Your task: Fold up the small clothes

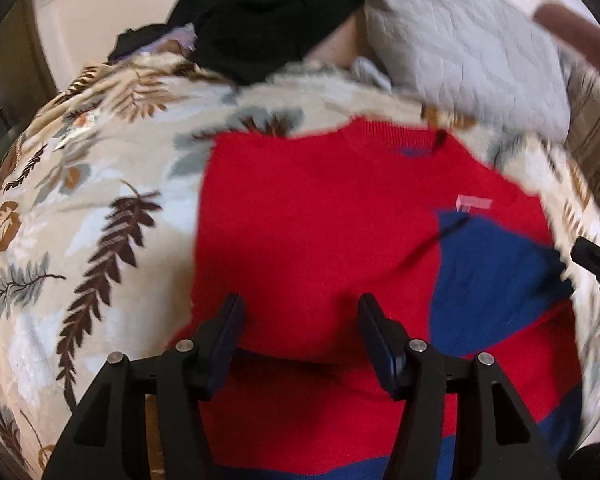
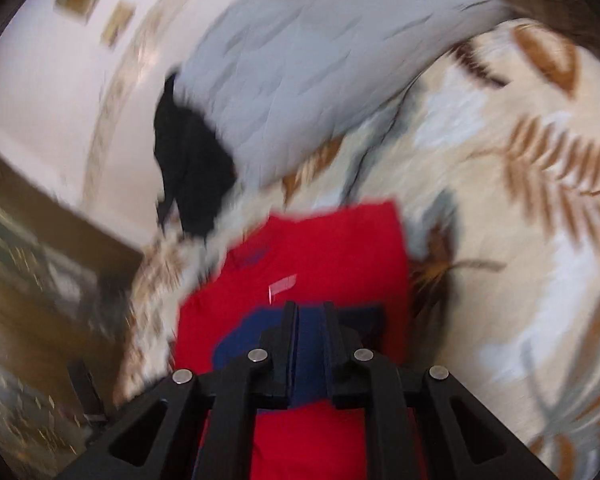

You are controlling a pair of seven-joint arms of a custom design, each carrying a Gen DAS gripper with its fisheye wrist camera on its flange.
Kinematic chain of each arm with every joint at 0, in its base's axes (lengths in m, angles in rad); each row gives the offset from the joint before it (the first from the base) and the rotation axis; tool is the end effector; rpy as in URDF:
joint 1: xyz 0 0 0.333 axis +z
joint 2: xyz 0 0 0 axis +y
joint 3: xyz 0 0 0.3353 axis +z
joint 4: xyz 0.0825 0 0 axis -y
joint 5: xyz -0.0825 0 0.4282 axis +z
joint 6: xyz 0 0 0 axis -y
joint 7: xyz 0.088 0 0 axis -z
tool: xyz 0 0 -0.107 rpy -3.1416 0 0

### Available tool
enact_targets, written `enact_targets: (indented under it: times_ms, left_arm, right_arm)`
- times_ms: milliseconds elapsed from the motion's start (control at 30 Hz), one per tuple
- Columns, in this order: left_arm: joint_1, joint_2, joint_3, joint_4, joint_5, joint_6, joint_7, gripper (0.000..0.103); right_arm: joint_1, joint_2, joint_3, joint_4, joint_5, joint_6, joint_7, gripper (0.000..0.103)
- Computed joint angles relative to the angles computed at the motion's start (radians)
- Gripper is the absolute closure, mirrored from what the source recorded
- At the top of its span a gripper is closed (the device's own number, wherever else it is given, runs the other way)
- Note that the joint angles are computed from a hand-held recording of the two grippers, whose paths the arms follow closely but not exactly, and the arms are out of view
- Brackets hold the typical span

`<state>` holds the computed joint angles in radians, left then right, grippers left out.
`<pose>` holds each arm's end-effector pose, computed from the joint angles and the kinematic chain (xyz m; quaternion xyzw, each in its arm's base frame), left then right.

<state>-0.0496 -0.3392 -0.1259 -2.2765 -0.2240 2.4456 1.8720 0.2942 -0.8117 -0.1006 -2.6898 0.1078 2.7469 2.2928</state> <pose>0.5161 -0.0971 0.5481 -0.5553 0.7900 -0.2178 0.1415 0.3808 0.0650 0.5687 -0.4180 0.8035 -0.0590 0.4197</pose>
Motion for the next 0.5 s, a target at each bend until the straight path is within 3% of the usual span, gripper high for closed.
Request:
enact_targets:
  times_ms: [167,300,333,400,433,467,500]
  left_arm:
    - [0.002,0.008,-0.001,0.002,0.025,-0.007,0.005,0.042]
    - [-0.018,-0.009,0.020,-0.006,-0.058,0.029,0.048,0.040]
    - [-0.016,-0.007,0.014,-0.008,-0.054,0.041,0.046,0.033]
    - [0.006,0.014,-0.018,-0.007,0.011,0.050,0.004,0.017]
    - [0.018,0.031,-0.036,0.000,0.060,0.037,-0.022,0.017]
    - [0.027,0.045,-0.053,0.001,0.113,0.034,-0.046,0.016]
    - [0.023,0.040,-0.053,-0.009,0.126,0.060,-0.050,0.015]
  right_arm:
    - [0.011,0.116,0.029,0.089,-0.013,-0.230,-0.014,0.090]
    - [0.015,0.087,0.041,0.083,-0.002,-0.180,-0.037,0.088]
    - [0.023,0.085,0.038,0.078,0.003,-0.142,-0.050,0.088]
    - [0.020,0.091,0.043,0.071,-0.001,-0.098,-0.056,0.079]
    - [0.019,0.109,0.042,0.076,-0.004,-0.094,-0.059,0.063]
    - [0.015,0.125,0.049,0.084,-0.008,-0.118,-0.053,0.037]
    - [0.020,0.152,0.048,0.098,-0.005,-0.132,-0.053,0.035]
